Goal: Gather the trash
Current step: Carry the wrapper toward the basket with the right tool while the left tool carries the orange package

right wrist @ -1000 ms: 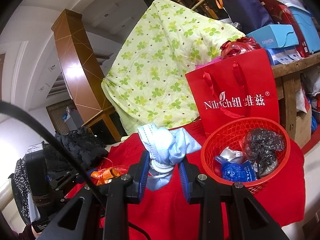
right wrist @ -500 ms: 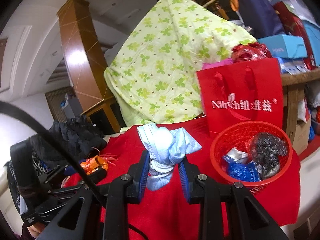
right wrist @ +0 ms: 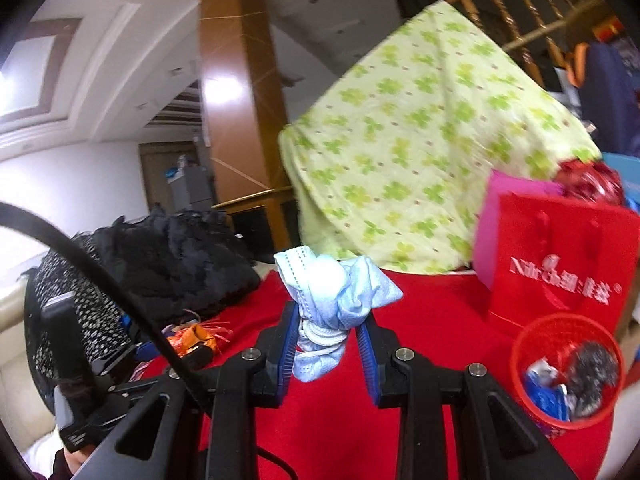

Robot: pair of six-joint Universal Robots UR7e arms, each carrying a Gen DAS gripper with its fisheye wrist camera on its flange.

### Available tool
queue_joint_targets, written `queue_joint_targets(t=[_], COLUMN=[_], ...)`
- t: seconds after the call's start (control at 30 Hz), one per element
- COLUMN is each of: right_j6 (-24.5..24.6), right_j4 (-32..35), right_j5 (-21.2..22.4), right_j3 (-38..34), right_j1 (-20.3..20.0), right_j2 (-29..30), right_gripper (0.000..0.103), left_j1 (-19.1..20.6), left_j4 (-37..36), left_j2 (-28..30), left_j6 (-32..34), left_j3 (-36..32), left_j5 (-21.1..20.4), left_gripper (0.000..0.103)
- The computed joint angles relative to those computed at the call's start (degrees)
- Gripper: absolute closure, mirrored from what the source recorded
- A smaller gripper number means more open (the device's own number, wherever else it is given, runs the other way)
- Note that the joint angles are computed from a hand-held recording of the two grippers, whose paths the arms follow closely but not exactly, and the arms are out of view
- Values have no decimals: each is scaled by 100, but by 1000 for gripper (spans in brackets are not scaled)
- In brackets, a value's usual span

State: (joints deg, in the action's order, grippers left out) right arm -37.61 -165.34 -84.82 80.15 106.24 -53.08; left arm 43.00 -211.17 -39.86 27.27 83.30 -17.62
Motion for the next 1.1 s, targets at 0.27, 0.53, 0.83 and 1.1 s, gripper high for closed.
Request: queue_joint_targets(t=[0.27,0.53,0.83,1.1], right_j6=[-169,-39,124,334], right_j4=[118,30,21,46], right_j5=[-16,142,352,522], right_j3=[96,238,317,301], right_j1=[55,-136,-358,-592], right_j2=[42,-135,-298,-377], right_gripper=[72,72,72,72], left_j1=[44,-30,-95,-121], left_j4=[5,293,703,1231], left_j2=[-72,85,331,521], left_j6=[-198,-203,-208,-349], left_j3=[90,-45,-348,-581], left_j5=[131,113,155,156], left_gripper=[34,34,34,34])
